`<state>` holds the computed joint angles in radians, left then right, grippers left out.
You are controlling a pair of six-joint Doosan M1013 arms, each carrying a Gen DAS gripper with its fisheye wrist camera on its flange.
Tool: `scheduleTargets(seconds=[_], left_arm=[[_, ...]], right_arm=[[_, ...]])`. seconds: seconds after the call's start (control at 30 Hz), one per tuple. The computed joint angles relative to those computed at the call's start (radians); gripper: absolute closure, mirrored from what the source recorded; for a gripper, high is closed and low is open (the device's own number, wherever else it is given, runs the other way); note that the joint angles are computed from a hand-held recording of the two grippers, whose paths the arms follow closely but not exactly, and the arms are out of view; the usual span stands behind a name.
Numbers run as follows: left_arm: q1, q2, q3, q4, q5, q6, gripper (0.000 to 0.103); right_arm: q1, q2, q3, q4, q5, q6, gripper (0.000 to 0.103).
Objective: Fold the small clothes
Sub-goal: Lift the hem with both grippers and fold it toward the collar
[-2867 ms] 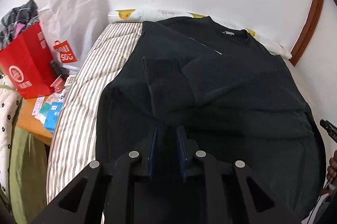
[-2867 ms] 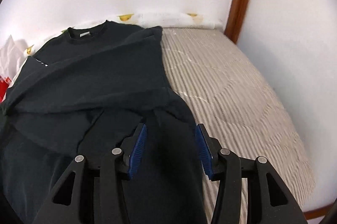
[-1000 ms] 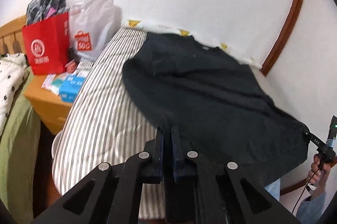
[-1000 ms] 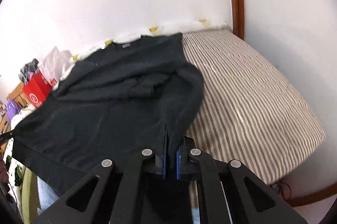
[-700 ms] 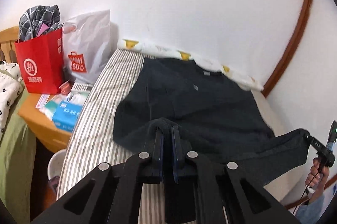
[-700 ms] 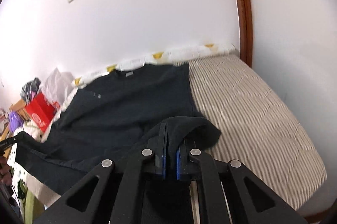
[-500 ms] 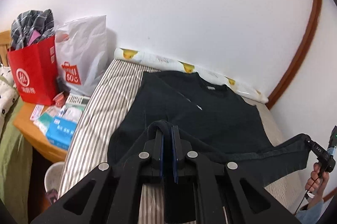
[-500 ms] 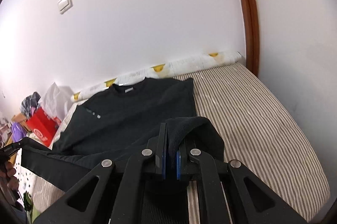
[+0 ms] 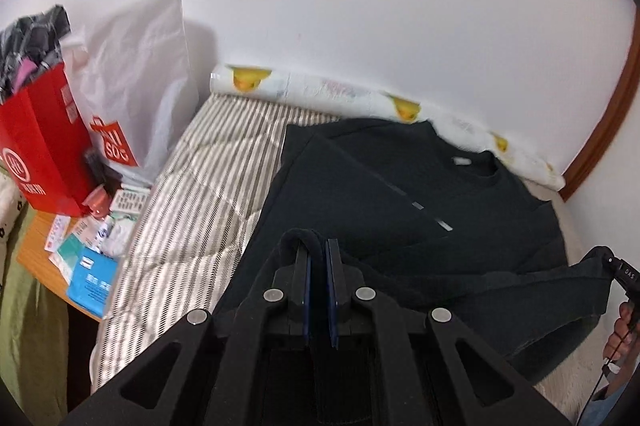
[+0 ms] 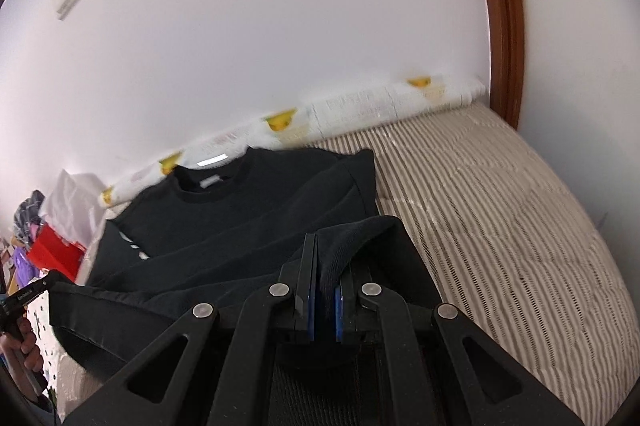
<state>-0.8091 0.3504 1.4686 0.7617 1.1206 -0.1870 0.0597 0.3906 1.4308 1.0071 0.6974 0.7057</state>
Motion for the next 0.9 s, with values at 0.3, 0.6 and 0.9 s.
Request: scheduleTargets(seconds=[0.3, 0.6, 0.9], left_arm=[[0.034, 0.021, 0.001, -0.065, -0.041, 0.042, 0.094], [0.018, 0.014, -0.006, -0.075, -0.023, 0.071, 0.085], [-0.046, -0.015, 0.011, -0.03, -0.029, 0.05, 0.061]], right_arm=[[0.041, 0.086, -0.084, -0.219, 0.011, 0.194, 0.096], [0.054, 0.059, -0.068, -0.349, -0.005, 0.247, 0.081], [0.047, -0.089, 0.114, -0.156, -0.055, -0.078, 0.066]])
